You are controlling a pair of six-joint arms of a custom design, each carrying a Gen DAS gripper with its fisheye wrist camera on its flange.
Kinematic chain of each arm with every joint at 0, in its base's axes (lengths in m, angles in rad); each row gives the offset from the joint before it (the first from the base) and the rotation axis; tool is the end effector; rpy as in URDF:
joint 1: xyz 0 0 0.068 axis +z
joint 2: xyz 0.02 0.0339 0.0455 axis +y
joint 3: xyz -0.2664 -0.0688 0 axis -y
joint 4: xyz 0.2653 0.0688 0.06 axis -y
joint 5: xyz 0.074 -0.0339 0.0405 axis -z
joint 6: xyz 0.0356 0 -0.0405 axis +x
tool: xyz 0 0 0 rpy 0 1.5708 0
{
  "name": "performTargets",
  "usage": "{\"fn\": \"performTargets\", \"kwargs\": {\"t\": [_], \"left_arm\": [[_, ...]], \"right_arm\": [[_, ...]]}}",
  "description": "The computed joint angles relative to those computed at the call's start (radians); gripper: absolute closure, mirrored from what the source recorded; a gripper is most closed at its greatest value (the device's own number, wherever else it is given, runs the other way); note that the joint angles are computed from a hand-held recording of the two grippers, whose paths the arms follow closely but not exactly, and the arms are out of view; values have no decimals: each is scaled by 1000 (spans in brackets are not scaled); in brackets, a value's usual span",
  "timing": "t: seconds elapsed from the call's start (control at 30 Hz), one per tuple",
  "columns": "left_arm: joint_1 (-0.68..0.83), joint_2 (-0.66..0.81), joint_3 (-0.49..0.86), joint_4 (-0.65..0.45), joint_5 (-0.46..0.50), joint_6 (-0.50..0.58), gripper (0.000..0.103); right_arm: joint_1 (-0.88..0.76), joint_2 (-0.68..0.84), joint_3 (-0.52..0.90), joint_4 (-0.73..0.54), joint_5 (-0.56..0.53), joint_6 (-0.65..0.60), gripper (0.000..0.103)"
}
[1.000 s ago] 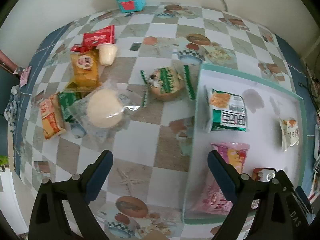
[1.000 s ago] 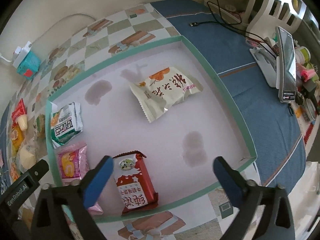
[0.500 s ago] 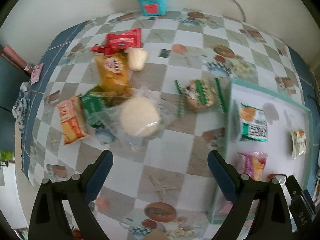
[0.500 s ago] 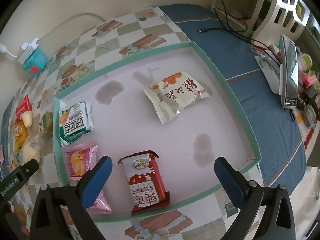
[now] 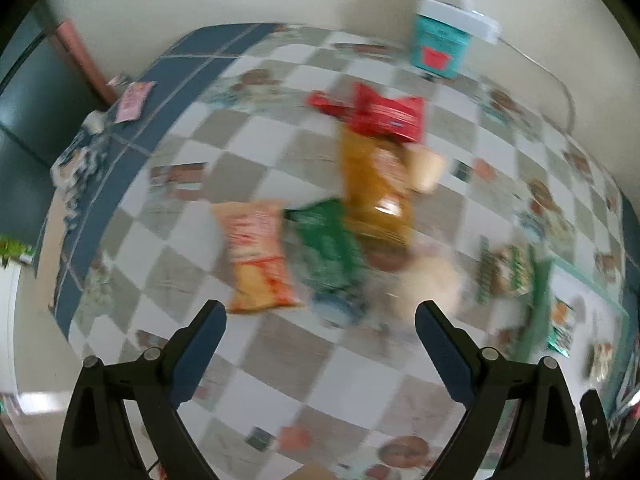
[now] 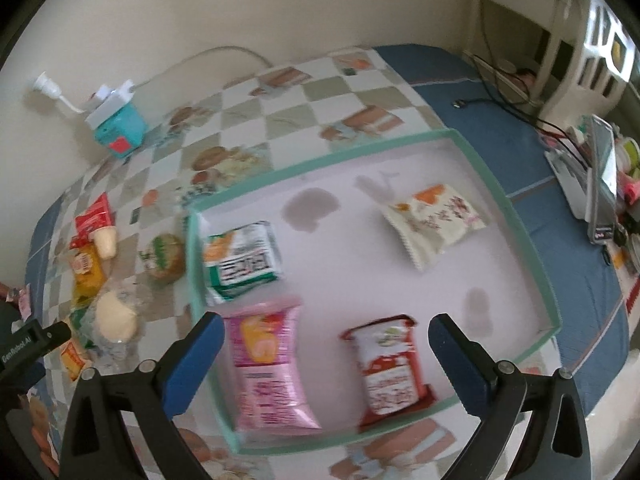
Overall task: Organize snacks
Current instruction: 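Raise both open tools and move them back toward the snack pile, then close the left tool on the orange Swiss roll bag while the right tool closes on the bun bag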
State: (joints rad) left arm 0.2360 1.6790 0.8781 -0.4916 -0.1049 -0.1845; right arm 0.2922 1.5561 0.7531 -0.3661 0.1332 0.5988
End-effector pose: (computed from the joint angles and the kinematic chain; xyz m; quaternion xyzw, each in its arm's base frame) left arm 0.2972 0.0753 0.1244 -0.2135 0.9657 0.0555 0.1371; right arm 0.2755 0.0779 0.1301 0.1624 0.9642 0.0269 0.2077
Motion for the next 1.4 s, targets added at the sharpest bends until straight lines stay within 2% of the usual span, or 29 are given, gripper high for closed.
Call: {"fn": "performTargets", "kwargs": {"t": [0.4,0.67,0.93,1.4], "left_arm": [[263,135,97,5,64,32,7],[341,245,168,-11,99,35,7],[309,296,213,-17,142,42,7],[218,407,274,-23,134,38,7]], "right_arm": [[230,206,205,12,16,52,0],[314,345,346,23,-19,63,0],[328,450,460,10,-49,56,0],[363,617,631,-29,-90,13,0]]}}
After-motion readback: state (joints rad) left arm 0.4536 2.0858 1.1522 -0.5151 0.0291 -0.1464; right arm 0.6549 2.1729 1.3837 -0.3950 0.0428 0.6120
